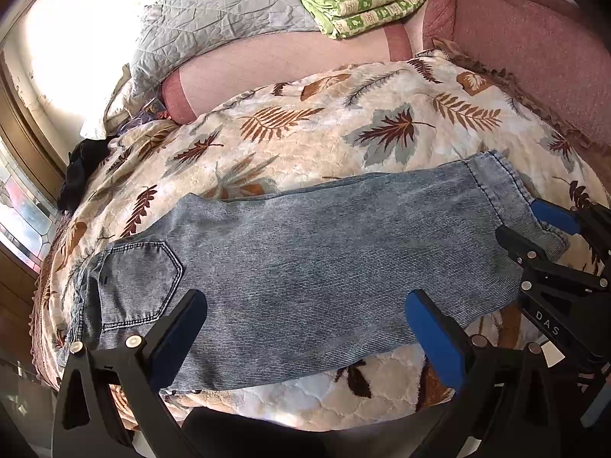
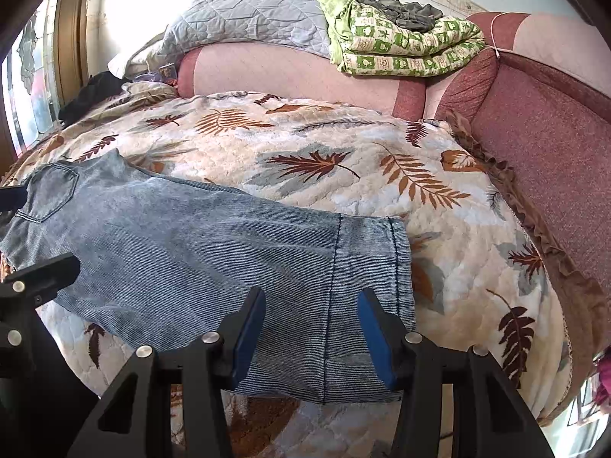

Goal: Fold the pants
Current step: 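Release the jeans and hold both grippers open above them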

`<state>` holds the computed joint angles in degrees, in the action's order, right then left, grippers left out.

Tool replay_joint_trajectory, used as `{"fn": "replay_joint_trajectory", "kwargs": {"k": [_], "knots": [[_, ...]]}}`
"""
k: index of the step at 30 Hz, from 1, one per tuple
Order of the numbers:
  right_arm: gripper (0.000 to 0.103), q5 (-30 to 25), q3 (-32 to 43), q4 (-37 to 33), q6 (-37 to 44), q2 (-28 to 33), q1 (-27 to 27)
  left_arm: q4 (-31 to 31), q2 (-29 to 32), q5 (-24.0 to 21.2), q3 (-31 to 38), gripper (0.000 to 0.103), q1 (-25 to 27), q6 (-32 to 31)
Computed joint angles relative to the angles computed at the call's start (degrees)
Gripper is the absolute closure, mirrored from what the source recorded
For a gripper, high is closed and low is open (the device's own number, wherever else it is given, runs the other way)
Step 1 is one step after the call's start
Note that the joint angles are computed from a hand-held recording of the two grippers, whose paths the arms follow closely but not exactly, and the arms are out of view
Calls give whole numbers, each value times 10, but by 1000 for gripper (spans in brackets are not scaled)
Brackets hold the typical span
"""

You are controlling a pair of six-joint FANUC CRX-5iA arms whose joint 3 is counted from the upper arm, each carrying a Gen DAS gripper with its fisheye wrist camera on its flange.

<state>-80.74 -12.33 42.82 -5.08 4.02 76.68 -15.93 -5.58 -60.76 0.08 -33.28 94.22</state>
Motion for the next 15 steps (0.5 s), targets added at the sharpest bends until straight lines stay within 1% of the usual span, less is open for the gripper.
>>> {"fn": "replay_joint_trajectory", "kwargs": {"k": [15], "knots": [[49,-11,6,2,7,6,2,2,3,-1,-1,0,1,1]]}}
